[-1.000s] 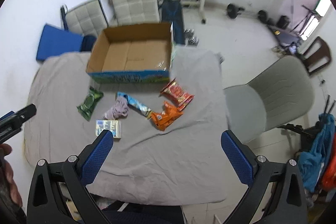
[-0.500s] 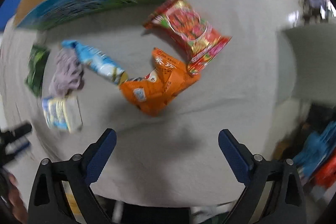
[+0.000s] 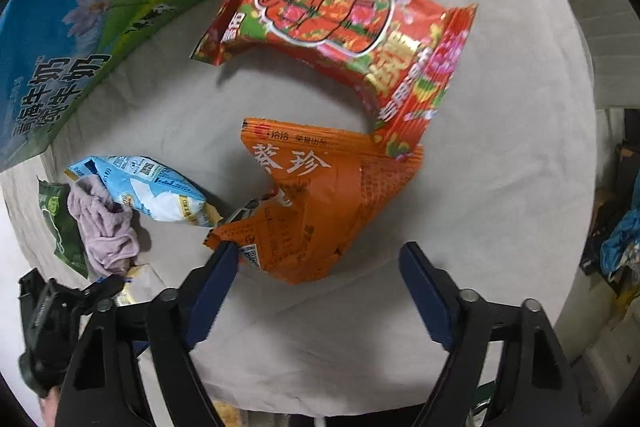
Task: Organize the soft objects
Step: 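Lower the left tool and grasp the yellow-blue milk carton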
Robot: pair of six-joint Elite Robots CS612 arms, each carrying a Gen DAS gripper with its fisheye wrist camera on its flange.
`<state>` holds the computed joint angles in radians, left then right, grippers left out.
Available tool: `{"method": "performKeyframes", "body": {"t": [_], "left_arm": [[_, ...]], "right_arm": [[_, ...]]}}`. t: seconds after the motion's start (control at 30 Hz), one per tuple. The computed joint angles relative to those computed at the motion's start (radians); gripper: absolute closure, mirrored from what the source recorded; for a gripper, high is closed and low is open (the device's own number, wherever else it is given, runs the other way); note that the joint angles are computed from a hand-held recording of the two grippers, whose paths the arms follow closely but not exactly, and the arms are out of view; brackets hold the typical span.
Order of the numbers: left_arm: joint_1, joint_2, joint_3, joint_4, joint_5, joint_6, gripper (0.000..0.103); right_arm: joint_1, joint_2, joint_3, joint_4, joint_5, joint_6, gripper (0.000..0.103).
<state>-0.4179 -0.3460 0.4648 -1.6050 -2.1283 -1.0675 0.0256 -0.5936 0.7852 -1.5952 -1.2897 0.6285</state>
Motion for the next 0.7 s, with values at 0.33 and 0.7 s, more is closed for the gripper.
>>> {"method": "performKeyframes", "body": {"t": [0.33,0.7], "left_arm": [[-0.03,0.019,-0.102,0.162,0.168,0.23,0.035],[-0.083,-0.002,-0.105,0.183,0.465,0.457,0.041]], "right_arm": [[0.02,0.029,-0.009,0.014,0.039,-0.012,0.052],[0.054,-0.003,0.065,-0.021,-0.001,-0.09,0.079]]}}
